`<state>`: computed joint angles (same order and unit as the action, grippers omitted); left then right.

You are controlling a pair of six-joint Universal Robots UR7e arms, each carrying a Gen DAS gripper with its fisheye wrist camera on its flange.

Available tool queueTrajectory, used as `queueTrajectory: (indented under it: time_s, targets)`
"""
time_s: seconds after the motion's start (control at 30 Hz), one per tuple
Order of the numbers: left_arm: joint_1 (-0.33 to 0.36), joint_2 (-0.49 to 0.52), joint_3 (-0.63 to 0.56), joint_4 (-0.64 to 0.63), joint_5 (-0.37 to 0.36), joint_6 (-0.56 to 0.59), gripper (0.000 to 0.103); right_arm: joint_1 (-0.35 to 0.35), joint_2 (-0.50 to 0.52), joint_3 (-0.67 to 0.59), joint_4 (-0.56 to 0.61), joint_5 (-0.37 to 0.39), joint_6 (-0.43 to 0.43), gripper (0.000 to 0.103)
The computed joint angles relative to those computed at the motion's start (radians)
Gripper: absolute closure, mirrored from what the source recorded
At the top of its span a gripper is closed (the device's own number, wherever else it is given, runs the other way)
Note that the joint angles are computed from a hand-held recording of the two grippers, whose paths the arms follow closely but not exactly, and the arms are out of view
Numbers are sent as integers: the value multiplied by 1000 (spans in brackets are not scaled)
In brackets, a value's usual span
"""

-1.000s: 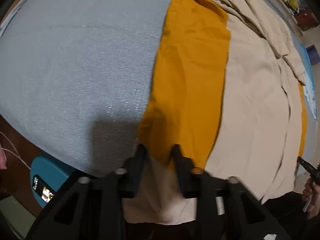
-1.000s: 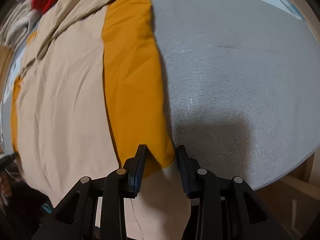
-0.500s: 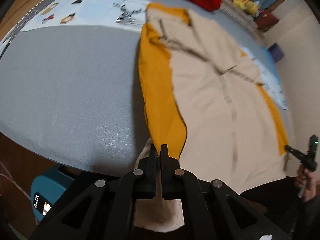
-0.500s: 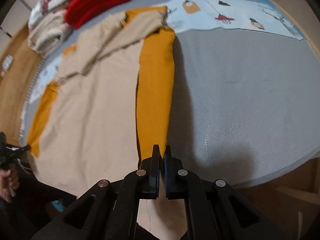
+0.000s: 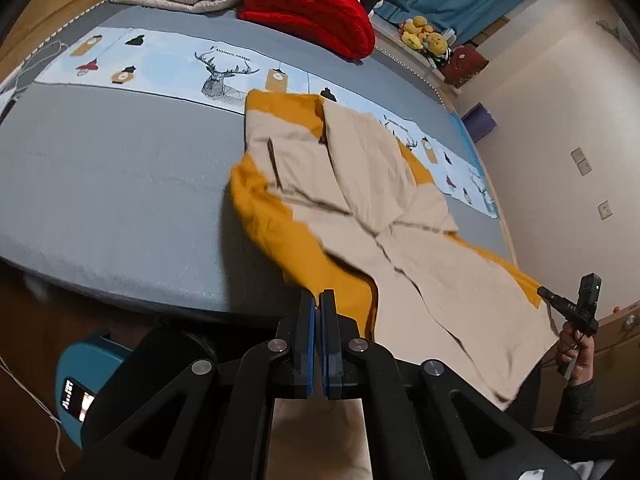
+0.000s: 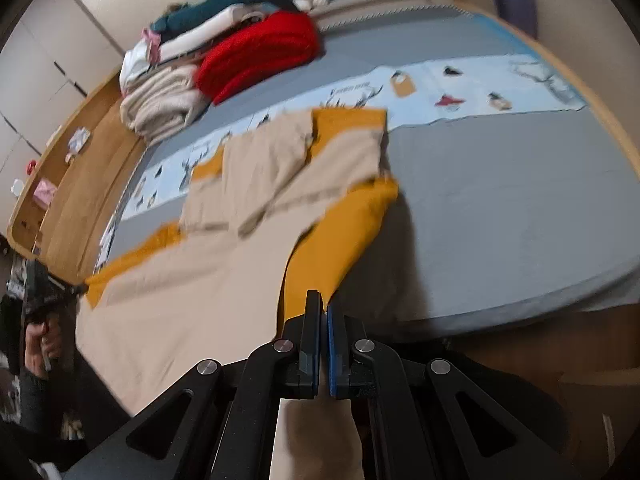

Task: Fold large clothes
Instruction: 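Lift the hem with both tools and fold it toward the hood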

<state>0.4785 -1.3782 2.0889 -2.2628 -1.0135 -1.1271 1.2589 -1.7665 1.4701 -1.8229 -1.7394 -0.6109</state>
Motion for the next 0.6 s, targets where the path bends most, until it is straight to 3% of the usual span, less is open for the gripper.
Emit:
queueTrajectory:
  time_s: [0.1, 0.23, 0.43, 0.6]
  targets:
    - [39, 19, -6, -56, 8, 33, 102, 1, 6, -29, -14, 40, 21, 100]
    - [157, 105, -64, -201, 9, 136, 102, 35, 105, -88, -91, 6, 44, 100]
    - [347, 289, -236, -330, -21, 272, 102, 64, 430, -336, -132, -95, 193, 100]
    - [473, 410, -323, -398, -51, 278, 101, 46, 685, -585, -116, -102, 341, 100]
